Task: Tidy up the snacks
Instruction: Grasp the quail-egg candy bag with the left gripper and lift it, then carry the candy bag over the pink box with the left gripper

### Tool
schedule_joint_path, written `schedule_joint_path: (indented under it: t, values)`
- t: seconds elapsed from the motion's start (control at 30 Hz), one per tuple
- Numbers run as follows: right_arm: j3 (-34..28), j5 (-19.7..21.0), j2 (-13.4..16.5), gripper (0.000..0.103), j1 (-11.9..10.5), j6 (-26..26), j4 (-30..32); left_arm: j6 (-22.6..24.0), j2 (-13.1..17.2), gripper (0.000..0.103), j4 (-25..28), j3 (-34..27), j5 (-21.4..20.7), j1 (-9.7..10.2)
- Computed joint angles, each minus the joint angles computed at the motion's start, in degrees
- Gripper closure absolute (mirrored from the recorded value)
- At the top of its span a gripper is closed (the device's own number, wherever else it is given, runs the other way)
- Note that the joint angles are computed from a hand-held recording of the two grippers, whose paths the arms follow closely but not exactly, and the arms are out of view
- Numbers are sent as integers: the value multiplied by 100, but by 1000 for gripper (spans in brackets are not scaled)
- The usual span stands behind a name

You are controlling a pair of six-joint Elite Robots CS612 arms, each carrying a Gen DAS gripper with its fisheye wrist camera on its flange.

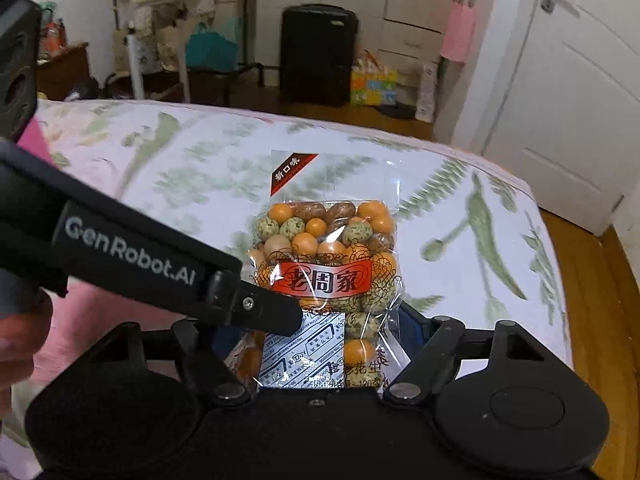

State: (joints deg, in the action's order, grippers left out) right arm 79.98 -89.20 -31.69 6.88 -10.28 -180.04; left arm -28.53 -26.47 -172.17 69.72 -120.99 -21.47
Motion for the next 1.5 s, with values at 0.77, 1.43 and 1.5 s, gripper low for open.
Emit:
schedule_joint_path:
  t: [0.77, 1.43, 1.5]
  values:
    - [251, 425, -626, 23, 822, 186, 685, 518, -1758, 67, 249, 2207, 1178, 385]
    - [-1926, 1838, 450, 21, 1403, -602, 1902, -180, -1829, 63, -219, 2514, 1640, 1442]
    - [-2209, 2038, 600, 19, 1427, -490, 2156, -240, -1778, 62, -272, 2494, 1677, 1538]
